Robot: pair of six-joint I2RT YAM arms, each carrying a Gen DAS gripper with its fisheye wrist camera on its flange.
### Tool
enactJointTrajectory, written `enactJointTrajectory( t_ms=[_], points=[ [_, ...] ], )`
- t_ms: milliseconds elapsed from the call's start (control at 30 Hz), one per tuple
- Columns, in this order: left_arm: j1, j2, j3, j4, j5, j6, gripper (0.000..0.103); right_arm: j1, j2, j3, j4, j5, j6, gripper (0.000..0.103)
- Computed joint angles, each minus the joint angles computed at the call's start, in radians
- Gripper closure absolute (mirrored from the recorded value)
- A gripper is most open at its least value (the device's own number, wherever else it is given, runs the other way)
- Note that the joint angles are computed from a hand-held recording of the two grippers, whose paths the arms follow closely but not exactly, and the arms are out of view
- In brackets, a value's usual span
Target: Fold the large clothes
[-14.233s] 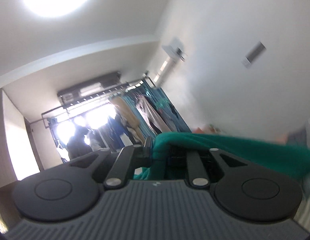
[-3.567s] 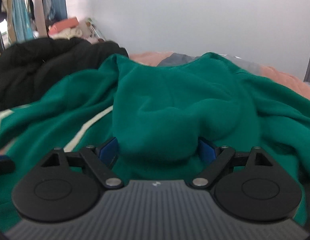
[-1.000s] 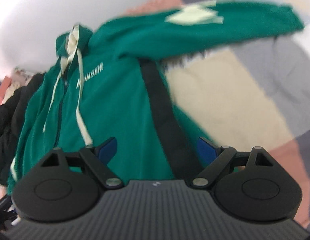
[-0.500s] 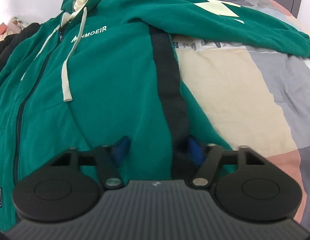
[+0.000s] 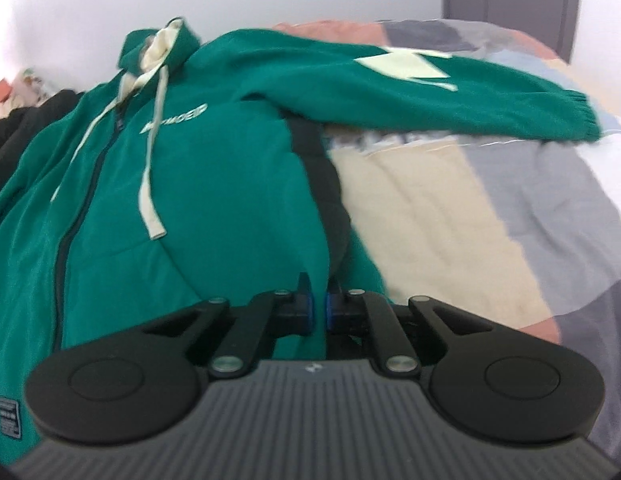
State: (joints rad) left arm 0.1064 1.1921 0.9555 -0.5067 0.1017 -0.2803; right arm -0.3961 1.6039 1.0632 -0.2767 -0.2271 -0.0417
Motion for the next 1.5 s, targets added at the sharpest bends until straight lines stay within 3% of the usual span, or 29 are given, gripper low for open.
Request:
enactJointTrajectory(
  t_ms=[133, 233, 300, 367, 433, 567, 767, 933, 1033, 1267, 1500],
  points=[
    [-0.043, -0.022, -0.009, 0.015, 0.007, 0.008, 0.034, 0.007, 0.024, 0.017, -0.016, 0.027, 0.004, 0.094],
    [-0.084, -0.029, -0.007, 0.017, 0.008, -0.006, 0.034, 0.003, 0.019, 0.015, -0.013, 0.011, 0.021, 0.088],
    [-0.095, -0.029, -0.004, 0.020, 0.016, -0.004, 0.034, 0.003, -0.003, 0.003, -0.011, 0.009, 0.052, 0.078],
    [-0.121, -0.033, -0.004, 0.026, 0.007, -0.012, 0.034, 0.008, -0.034, -0.015, 0.006, 0.019, 0.076, 0.053],
    [-0.140, -0.033, 0.003, 0.021, 0.004, -0.026, 0.034, 0.018, -0.078, -0.039, 0.034, 0.019, 0.092, 0.047],
    [-0.182, -0.061, 0.010, 0.021, -0.001, -0.039, 0.034, 0.073, -0.176, -0.067, 0.049, 0.030, 0.091, 0.047],
    [-0.231, -0.069, 0.047, 0.005, -0.004, -0.075, 0.034, 0.181, -0.297, -0.046, -0.022, -0.013, 0.125, 0.047],
    [-0.278, -0.066, 0.050, 0.013, -0.017, -0.087, 0.033, 0.249, -0.329, -0.037, -0.056, -0.006, 0.128, 0.047],
    [-0.312, -0.065, 0.033, 0.018, -0.056, -0.046, 0.033, 0.266, -0.318, -0.063, -0.028, 0.010, 0.105, 0.047],
    [-0.315, -0.022, -0.003, 0.051, -0.040, -0.013, 0.033, 0.257, -0.184, -0.086, -0.001, -0.016, 0.034, 0.047],
    [-0.312, 0.099, 0.011, 0.095, -0.033, -0.001, 0.033, 0.324, -0.017, -0.048, -0.021, 0.071, -0.014, 0.047]
  ],
)
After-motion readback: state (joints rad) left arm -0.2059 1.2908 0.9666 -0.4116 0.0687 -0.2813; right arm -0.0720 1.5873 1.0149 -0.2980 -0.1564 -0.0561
